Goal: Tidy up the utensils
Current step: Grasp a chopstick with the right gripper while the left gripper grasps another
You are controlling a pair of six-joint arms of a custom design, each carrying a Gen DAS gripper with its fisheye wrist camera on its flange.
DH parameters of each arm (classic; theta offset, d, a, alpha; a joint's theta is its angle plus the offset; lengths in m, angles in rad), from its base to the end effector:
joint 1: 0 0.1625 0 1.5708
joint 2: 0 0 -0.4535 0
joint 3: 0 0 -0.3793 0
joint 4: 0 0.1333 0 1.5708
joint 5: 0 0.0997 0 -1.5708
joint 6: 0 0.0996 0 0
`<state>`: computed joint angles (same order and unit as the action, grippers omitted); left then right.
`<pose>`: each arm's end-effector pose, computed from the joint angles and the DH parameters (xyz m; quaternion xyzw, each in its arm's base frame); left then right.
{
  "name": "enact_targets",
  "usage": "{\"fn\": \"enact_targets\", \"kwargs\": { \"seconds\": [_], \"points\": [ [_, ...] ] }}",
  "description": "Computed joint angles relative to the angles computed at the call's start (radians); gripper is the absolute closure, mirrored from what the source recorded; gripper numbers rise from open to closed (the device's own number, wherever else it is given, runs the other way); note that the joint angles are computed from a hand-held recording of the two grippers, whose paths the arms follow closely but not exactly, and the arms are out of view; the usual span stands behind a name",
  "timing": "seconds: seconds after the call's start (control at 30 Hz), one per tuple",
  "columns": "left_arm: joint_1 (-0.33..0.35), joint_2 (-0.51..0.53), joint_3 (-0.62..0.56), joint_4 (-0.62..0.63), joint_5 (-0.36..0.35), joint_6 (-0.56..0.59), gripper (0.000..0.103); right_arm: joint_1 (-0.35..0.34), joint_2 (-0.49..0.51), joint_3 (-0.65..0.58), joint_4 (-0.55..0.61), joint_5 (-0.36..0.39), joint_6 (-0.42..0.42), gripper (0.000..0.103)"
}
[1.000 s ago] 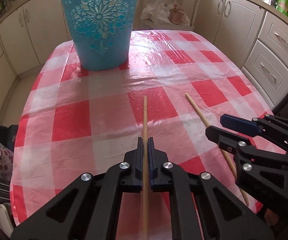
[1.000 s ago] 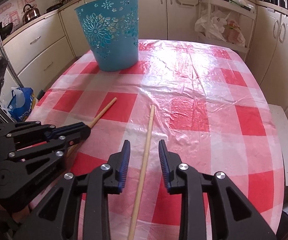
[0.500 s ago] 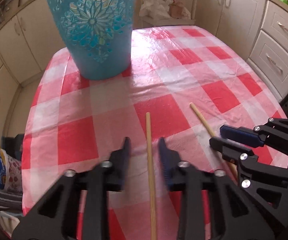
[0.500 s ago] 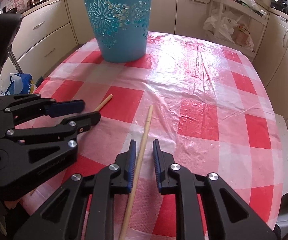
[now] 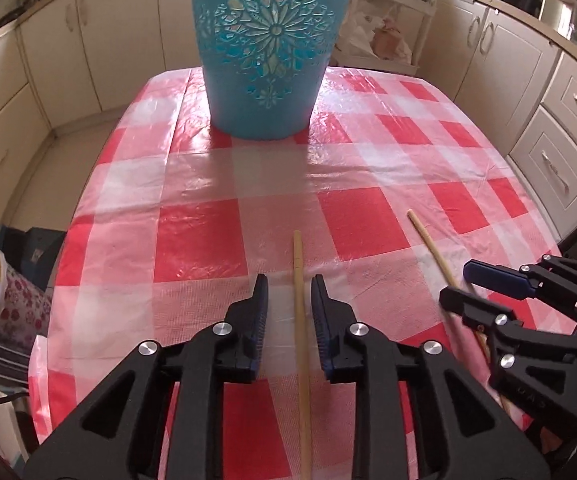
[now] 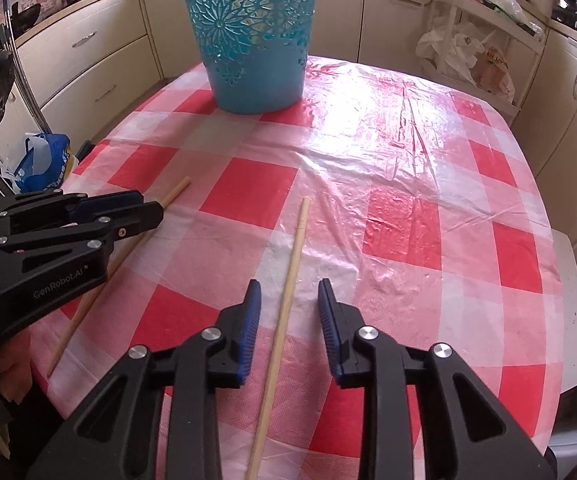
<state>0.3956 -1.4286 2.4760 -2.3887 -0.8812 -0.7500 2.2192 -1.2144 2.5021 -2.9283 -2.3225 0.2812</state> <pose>-0.2319 -0.3100 0.1854 0.2351 0.9057 -0.2140 0.2803 0.2747 -0.2545 0.1577 0.1571 -0.9163 0.1934 0.3134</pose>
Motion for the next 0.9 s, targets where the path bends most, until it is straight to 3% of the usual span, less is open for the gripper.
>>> {"fn": "enact_targets", "kwargs": {
  "seconds": [0.03,0.1,0.17,0.4,0.57,0.67,0.73,0.9],
  "points": [
    [-0.004,0.008,-0.001,0.002,0.005,0.005,0.079,-0.002,-0.002,0.001,-0.001,0.005,-0.002,0.096],
    [-0.013,0.029,0.001,-0.009,0.023,0.027,0.079,-0.004,-0.007,0.000,0.004,0.013,-0.004,0.097],
    [-0.012,0.028,0.007,-0.029,0.017,0.052,0.098,-0.004,-0.014,0.000,0.013,0.023,-0.003,0.097],
    [-0.017,-0.038,0.018,-0.057,-0.015,0.068,0.099,-0.030,-0.085,-0.002,0.050,0.108,0.017,0.097],
    [0.016,-0.045,-0.001,-0.020,-0.025,0.061,0.098,-0.025,-0.066,-0.028,0.118,0.102,0.009,0.097],
    [0.033,-0.036,-0.009,0.008,-0.034,0.067,0.089,-0.020,-0.048,-0.038,0.153,0.083,0.010,0.096],
    [0.029,-0.032,0.001,-0.005,-0.028,0.077,0.076,-0.007,-0.031,-0.041,0.150,0.059,-0.010,0.096],
    [-0.001,-0.002,0.003,0.008,-0.002,0.084,0.067,0.007,-0.016,-0.032,0.118,0.029,-0.030,0.096]
  ]
}}
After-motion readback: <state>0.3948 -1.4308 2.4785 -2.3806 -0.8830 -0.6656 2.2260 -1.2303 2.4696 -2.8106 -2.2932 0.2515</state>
